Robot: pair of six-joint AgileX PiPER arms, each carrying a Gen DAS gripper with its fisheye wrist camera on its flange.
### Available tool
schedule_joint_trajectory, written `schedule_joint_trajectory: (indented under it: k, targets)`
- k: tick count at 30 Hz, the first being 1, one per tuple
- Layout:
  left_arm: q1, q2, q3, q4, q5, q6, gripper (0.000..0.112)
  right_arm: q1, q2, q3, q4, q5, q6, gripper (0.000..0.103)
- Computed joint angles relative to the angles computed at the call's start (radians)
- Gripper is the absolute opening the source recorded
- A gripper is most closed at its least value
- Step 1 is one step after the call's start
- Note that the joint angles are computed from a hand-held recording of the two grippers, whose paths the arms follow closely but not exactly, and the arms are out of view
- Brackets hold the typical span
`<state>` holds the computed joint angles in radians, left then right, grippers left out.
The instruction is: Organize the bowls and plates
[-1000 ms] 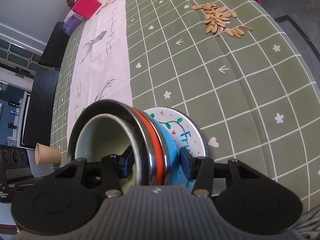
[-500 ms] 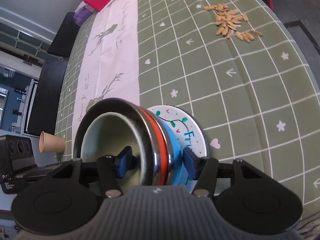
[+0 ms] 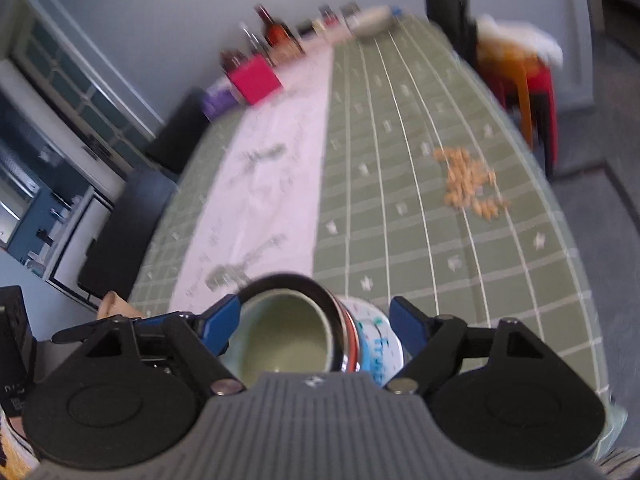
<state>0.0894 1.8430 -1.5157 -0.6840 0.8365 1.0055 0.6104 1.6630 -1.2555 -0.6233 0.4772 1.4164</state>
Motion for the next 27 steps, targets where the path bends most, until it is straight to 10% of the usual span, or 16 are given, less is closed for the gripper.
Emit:
schedule_joint_trajectory:
  k: [8, 16, 27]
  targets:
    - [0.035, -0.237, 0.276, -0.235, -0.174, 0.222, 0.097, 0.358, 0.065, -0.112, -0.389, 0.512, 0.330, 0.092]
    - [0.023, -0.365, 0.517, -0.346, -0.354, 0.277, 0.096, 0.456, 0.126, -0.106, -0.358, 0.595, 0.416, 0.092]
    - [0.020, -0.431, 0.614, -0.288, -0.318, 0.255, 0.096, 0.514, 0.166, -0.074, -0.311, 0.611, 0.439, 0.092]
